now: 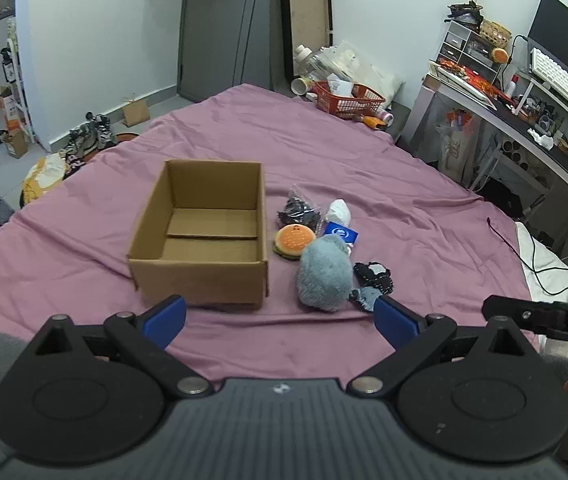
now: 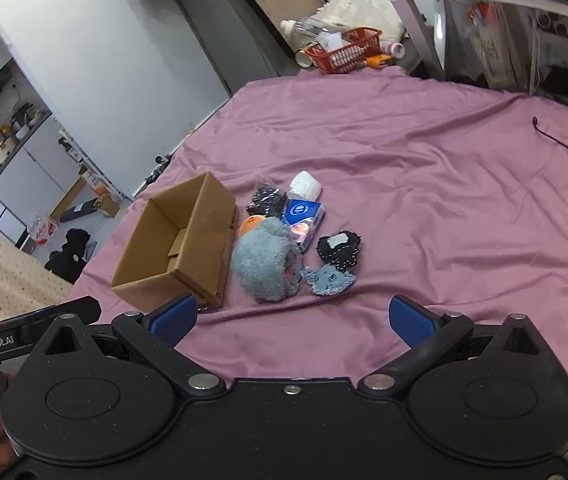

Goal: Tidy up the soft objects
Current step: 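Grasp the blue denim plush with the left gripper while the right gripper grasps the black plush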

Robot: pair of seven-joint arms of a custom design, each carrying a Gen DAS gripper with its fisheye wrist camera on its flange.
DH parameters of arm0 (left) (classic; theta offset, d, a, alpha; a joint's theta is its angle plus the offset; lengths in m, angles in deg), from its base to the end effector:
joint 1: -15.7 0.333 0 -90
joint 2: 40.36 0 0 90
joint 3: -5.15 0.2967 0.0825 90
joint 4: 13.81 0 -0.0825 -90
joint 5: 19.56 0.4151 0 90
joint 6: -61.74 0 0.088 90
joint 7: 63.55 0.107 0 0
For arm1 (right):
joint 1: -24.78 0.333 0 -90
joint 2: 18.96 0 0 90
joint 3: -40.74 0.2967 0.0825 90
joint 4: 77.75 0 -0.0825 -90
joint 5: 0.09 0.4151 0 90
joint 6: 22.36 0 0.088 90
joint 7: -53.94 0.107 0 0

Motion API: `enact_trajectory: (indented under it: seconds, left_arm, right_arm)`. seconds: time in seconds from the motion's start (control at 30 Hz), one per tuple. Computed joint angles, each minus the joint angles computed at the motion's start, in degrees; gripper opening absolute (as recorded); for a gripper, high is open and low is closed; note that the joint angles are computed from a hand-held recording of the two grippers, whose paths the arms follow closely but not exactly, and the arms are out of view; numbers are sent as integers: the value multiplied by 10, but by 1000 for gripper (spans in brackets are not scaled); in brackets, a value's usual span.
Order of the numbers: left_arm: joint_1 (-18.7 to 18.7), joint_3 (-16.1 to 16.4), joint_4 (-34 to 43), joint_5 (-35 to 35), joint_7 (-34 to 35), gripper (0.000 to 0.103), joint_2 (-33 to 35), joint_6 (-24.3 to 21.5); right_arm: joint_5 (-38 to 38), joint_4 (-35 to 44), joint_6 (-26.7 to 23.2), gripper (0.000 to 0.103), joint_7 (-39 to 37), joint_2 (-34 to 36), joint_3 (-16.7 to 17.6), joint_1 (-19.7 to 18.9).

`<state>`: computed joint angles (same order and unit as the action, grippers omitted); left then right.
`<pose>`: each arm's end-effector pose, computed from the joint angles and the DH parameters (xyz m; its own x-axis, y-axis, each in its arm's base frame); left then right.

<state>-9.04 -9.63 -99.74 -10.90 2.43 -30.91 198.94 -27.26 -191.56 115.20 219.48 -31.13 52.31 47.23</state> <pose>0.5398 -0.4242 0.6377 -0.3728 -0.9118 0.1722 -0.7363 0.1777 -0.6529 0.4749 0.3272 0.6007 -0.3075 -0.8839 -0.3525 -0.6593 0.4650 -0.5908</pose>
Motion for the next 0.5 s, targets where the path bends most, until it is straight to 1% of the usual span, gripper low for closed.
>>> enact_trajectory:
  seconds: [0.13, 0.27, 0.4, 0.43, 0.47, 0.5]
  left_arm:
    - [-8, 1, 37, 2, 2, 97, 35, -6]
    - [-23, 6, 81, 6, -1, 91, 74, -19]
    - [-37, 11, 129, 2, 6, 86, 114, -38]
    - [-41, 12, 142, 2, 8, 85, 125, -43]
    - [-44, 14, 150, 1, 8, 83, 132, -45]
    - [-49, 16, 163, 1, 9, 80, 142, -49]
  right_arm:
    - [12, -15, 30, 101, 5, 1, -11, -7]
    - [40, -33, 69, 92, 6, 5, -23, -15]
    - [61, -45, 97, 89, 5, 13, -30, -22]
    - [66, -48, 104, 86, 6, 15, -32, -23]
    - [71, -52, 112, 83, 6, 16, -33, -25]
    - [79, -55, 119, 81, 3, 18, -36, -26]
